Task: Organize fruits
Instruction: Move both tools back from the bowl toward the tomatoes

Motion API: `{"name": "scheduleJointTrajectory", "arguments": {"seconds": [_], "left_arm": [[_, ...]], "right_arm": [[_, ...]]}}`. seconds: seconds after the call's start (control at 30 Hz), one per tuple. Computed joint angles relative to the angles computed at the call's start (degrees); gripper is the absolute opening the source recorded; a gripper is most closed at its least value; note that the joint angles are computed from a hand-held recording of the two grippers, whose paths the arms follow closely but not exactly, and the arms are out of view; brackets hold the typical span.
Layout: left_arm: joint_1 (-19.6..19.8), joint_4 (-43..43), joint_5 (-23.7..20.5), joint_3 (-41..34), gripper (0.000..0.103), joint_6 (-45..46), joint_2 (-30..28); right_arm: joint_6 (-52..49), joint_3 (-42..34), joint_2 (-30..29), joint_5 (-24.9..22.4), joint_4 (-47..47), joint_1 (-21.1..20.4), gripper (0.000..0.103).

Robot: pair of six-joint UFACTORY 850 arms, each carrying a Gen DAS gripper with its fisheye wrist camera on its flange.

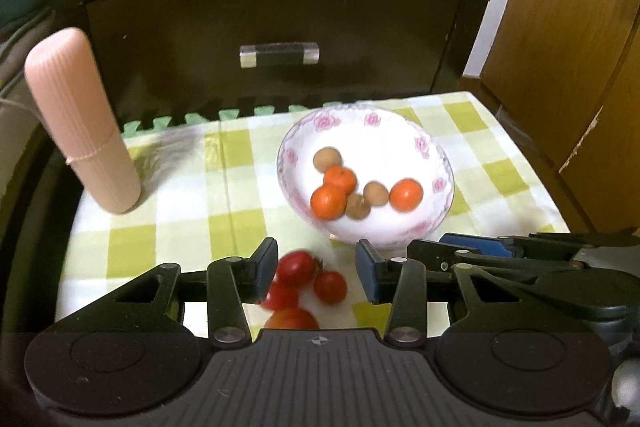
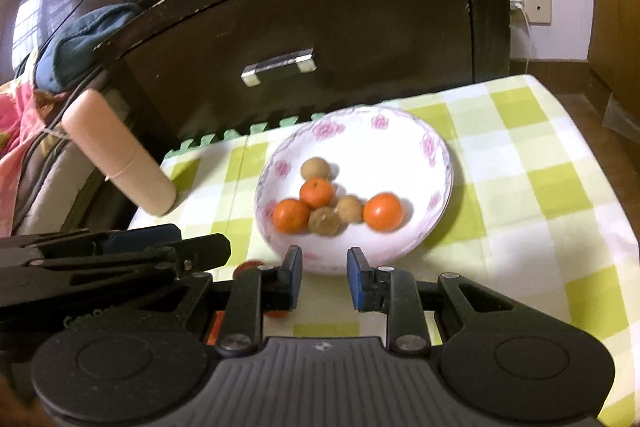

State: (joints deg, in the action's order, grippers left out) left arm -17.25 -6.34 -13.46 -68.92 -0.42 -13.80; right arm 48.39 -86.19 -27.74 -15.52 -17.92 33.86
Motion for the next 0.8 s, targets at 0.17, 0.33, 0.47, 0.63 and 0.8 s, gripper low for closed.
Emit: {"name": "scheduleJointTrajectory", "arguments": {"seconds": [0.17,0.33,0.47,0.63,0.8], "left_arm": [[0.5,-2.1,-0.2,2.1,0.05,2.7,1.6],[1.6,-8.6,-0.8,4.3,0.052,10.1,3.4],[2.2,-11.2,-0.8,5.5,0.057,13.2,3.9],[2.4,-13.3,-1.1,5.8,0.06,16.2,3.4],[2.4,-10.7,-2.0,5.5,0.06,14.1,2.2]], "right_arm": [[1.7,0.8,0.4,-1.3,-2.2,1.4,0.024],[-0.1,1.9,1.2,-1.0,0.2,2.1,0.024],[-2.2,2.1,1.2,-1.5,2.0,2.8,0.024],[-5.4,2.0,0.9,-3.0,4.4,3.1,0.024],[-6.8,2.5,0.8,-3.1,5.3,2.7,0.029]]}}
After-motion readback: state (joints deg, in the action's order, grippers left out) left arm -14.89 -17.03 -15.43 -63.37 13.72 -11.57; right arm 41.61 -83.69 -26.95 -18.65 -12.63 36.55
